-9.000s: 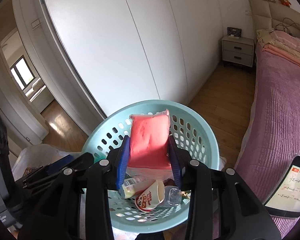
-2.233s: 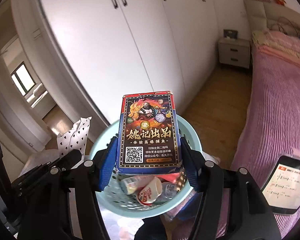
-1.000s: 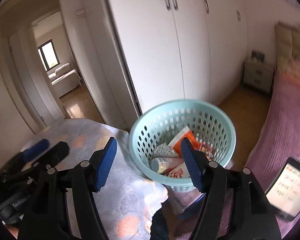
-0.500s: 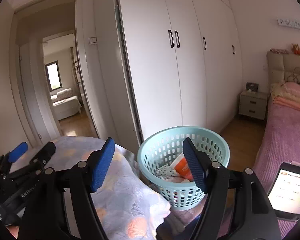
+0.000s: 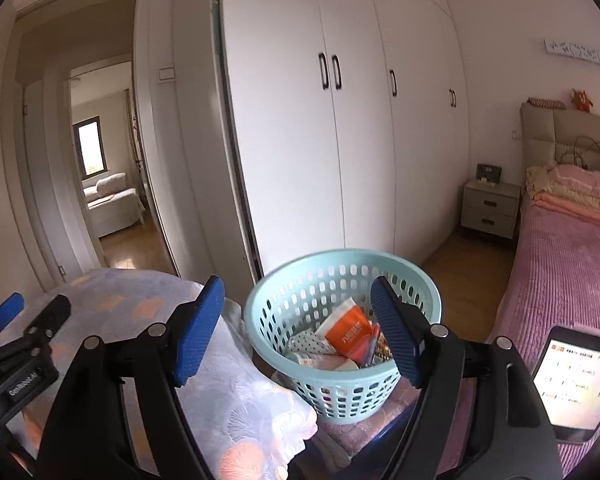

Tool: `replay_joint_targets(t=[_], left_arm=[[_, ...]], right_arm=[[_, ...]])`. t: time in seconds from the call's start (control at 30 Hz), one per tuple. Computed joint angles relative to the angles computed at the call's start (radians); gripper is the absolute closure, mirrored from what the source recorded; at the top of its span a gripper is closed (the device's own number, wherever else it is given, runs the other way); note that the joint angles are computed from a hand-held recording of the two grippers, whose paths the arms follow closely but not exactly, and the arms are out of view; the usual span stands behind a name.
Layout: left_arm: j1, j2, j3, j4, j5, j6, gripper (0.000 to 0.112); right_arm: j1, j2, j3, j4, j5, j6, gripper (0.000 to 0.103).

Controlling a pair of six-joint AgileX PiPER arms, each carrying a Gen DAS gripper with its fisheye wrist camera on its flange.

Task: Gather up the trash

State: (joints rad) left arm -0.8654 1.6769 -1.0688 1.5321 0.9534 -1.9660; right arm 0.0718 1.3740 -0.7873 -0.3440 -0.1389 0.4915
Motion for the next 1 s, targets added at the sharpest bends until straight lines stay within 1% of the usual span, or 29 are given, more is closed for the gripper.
replay_joint_targets(t=[0.07, 0.1, 0.33, 0.5, 0.7, 0.83, 0.93, 1.0], left_arm=[[-0.005, 0.009, -0.007, -0.004, 0.006, 0.006, 0.017], [-0.005, 0.011, -0.012, -0.008, 0.004, 0.012, 0.017], [0.016, 0.012, -0.016, -0.042, -0.058, 0.058, 0.017], [0.013, 0.002, -0.005, -0.031, -0.049, 0.042, 0.017], [0.020, -0.007, 0.001, -0.029, -0.058, 0.037, 0.017], [0.026, -0.010, 0.001, -0.035, -0.073, 0.045, 0.017], [0.028, -0.011, 0.000, -0.035, -0.076, 0.047, 0.017], [0.029, -0.012, 0.001, -0.033, -0.076, 0.044, 0.017]], right_arm=[[-0.019, 0.010, -0.004, -0.144, -0.009, 0.149, 0.031], [-0.024, 0.012, -0.006, -0.173, -0.011, 0.176, 0.031], [-0.014, 0.004, -0.004, -0.134, -0.013, 0.129, 0.031], [-0.008, 0.002, -0.002, -0.164, -0.013, 0.154, 0.031], [0.005, 0.006, -0.001, -0.125, -0.006, 0.116, 0.030], [0.003, 0.013, -0.005, -0.213, -0.006, 0.206, 0.030], [0.005, 0.013, -0.001, -0.192, -0.008, 0.184, 0.030], [0.004, 0.013, 0.000, -0.209, -0.011, 0.202, 0.030]])
